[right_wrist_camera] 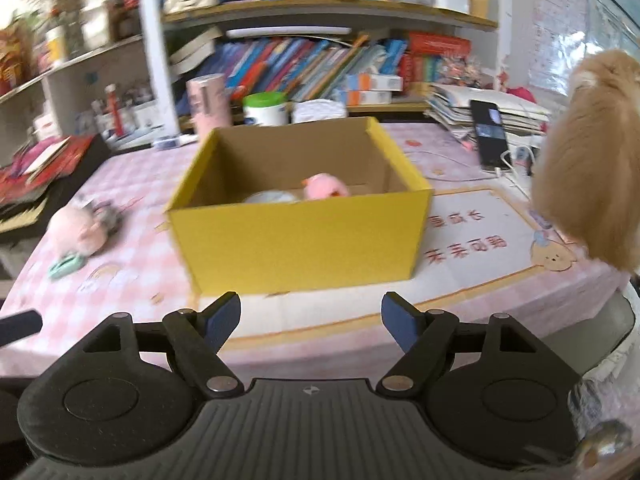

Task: Organize objects
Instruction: 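Withdraw both grippers from the yellow box back over the table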

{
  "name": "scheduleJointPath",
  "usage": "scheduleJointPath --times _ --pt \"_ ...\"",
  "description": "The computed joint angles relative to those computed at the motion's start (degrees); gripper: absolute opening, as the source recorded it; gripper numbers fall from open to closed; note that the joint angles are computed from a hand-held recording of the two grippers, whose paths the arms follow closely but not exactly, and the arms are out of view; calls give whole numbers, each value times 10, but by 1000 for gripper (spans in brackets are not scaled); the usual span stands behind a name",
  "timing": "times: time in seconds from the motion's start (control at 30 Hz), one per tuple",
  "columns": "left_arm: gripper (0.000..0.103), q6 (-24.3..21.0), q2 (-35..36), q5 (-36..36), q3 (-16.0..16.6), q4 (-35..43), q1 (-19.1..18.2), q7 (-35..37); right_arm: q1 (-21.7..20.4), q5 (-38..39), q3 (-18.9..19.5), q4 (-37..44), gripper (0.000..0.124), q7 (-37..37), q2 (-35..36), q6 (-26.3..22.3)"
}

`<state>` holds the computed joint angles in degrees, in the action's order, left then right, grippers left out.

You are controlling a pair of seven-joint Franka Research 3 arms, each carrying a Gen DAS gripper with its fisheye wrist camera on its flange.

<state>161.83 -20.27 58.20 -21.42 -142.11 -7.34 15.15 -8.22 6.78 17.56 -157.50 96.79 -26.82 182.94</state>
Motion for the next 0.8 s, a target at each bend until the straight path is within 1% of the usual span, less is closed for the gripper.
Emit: scheduleJointPath --times 0.1,0.2,0.37,0.53,0.63,0.8 --pt "94 1 -41 -25 14 -40 -11 18 18 6 12 -22 79 10 -28 -2" --pt "94 -2 -78 -52 19 -73 -13 44 30 8 29 -35 79 28 -50 -12" --pt "94 3 -130 -91 23 -114 -5 82 46 0 55 -46 81 58 -72 -23" --pt "94 13 -170 -123 25 -146 8 120 63 -9 68 -48 81 86 -78 -28" --pt "94 20 -192 -142 25 -163 16 138 66 -19 81 -45 81 104 -78 -34" --pt "94 27 -219 -169 23 -184 29 160 71 -38 96 -38 81 124 -74 -31"
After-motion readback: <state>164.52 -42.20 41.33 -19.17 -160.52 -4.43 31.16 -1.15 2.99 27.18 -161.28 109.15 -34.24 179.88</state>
